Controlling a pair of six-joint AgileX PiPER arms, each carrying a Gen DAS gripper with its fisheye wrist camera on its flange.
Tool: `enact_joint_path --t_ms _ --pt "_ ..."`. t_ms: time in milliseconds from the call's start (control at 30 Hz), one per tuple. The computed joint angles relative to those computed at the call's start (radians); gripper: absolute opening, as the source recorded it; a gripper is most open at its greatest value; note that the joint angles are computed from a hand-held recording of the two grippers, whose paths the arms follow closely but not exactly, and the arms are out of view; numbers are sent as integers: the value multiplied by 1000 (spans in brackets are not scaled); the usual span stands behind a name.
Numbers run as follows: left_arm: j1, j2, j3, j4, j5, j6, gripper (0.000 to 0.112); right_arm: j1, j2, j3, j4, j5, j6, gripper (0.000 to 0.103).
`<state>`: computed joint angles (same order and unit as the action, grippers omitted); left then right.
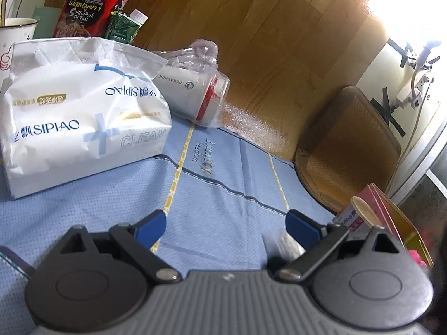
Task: Organize soft objects
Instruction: 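Grasp the bag of cotton swabs with the right tool, then grasp the cotton swab bag with the left tool while the right tool holds it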
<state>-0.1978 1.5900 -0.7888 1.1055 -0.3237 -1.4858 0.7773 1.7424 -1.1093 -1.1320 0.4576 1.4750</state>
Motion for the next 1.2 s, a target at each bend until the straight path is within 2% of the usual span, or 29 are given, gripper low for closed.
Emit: enact_joint_path --t_ms 167,267,833,967,1200 --pt "-6 -6 9 -40 5 40 96 76 -70 123 -186 21 223 84" --pt "-11 -7 12 -71 8 74 96 101 -96 162 -232 35 300 84" --pt "-45 -27 31 -161 2 238 99 163 -145 250 -323 90 445 83" --pt "-49 -29 34 -140 -19 250 99 162 -147 248 -314 90 438 83" --pt "-29 -19 22 116 -126 70 99 175 -146 243 -287 115 425 83"
